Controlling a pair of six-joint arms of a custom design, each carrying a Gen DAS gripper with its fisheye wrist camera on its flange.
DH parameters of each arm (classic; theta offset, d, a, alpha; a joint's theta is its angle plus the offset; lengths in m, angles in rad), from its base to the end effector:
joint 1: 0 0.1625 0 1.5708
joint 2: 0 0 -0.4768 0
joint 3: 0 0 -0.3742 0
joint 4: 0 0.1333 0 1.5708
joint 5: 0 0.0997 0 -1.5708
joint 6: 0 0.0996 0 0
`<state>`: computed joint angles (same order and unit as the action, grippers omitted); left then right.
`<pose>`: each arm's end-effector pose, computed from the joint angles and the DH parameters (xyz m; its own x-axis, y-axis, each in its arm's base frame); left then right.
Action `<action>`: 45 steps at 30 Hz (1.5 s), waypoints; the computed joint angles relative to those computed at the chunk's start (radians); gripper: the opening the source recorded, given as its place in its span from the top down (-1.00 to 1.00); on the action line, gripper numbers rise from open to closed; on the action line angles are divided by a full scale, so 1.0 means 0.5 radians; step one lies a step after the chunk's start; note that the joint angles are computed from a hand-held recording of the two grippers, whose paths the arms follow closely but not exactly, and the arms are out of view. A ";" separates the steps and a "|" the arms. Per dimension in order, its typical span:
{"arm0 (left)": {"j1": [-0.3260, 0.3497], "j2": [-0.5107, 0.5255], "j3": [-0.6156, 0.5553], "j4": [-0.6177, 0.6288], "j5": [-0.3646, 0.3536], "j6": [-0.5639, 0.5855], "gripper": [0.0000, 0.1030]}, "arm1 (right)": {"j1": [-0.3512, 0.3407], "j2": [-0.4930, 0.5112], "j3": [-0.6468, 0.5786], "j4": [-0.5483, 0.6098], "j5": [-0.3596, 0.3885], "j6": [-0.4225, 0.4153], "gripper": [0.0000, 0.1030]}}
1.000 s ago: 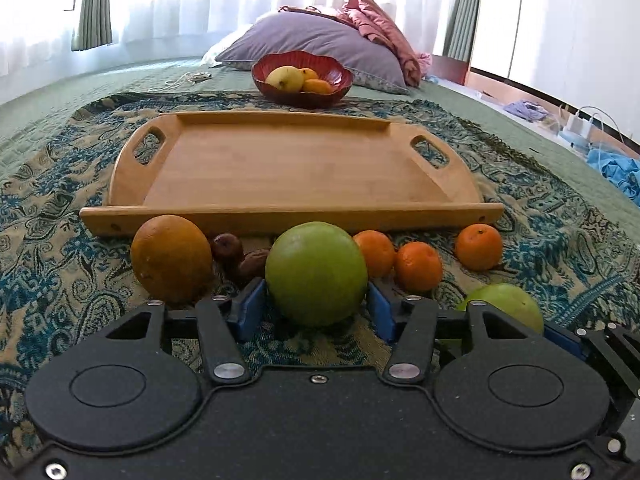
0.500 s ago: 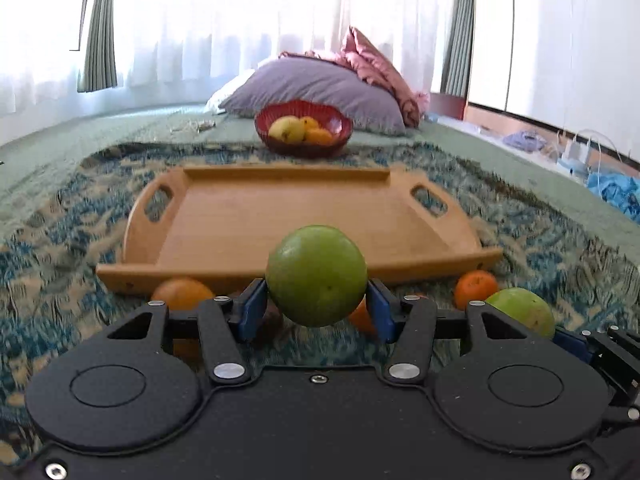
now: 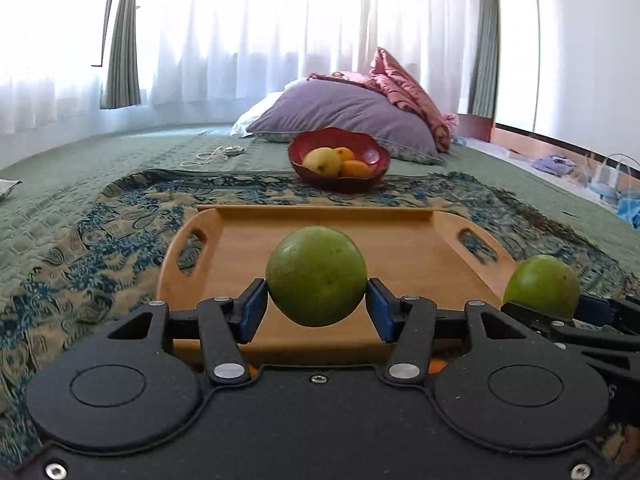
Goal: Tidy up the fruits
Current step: 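Carry both green pomelos over the wooden tray with both tools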
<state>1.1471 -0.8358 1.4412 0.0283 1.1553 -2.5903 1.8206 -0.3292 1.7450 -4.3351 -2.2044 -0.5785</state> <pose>-0.1057 -0.6564 0.1690 -0.6969 0.3506 -0.6257 0.7143 0.4181 -0.5613 0.2226 -0.5720 0.0265 -0.7436 0.1849 0.6426 -0.5507 0.3759 -0.7453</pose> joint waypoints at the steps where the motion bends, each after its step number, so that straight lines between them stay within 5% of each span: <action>1: 0.004 0.023 -0.057 0.046 -0.015 -0.020 0.00 | -0.010 -0.016 -0.022 0.071 0.000 0.027 -0.13; 10: 0.067 0.283 -0.578 0.409 -0.151 -0.122 0.00 | -0.089 -0.073 -0.299 0.629 -0.052 0.232 -0.13; 17: 0.095 0.394 -0.753 0.498 -0.208 -0.093 0.00 | -0.107 -0.061 -0.489 0.979 -0.105 0.325 -0.13; 45: 0.116 0.424 -0.768 0.483 -0.216 -0.017 0.00 | -0.114 -0.037 -0.568 1.177 -0.169 0.375 -0.15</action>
<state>1.2049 -0.6236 1.0572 0.2696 1.0471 -2.5990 1.7636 -0.3475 1.4608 -3.7466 -2.2888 -0.3909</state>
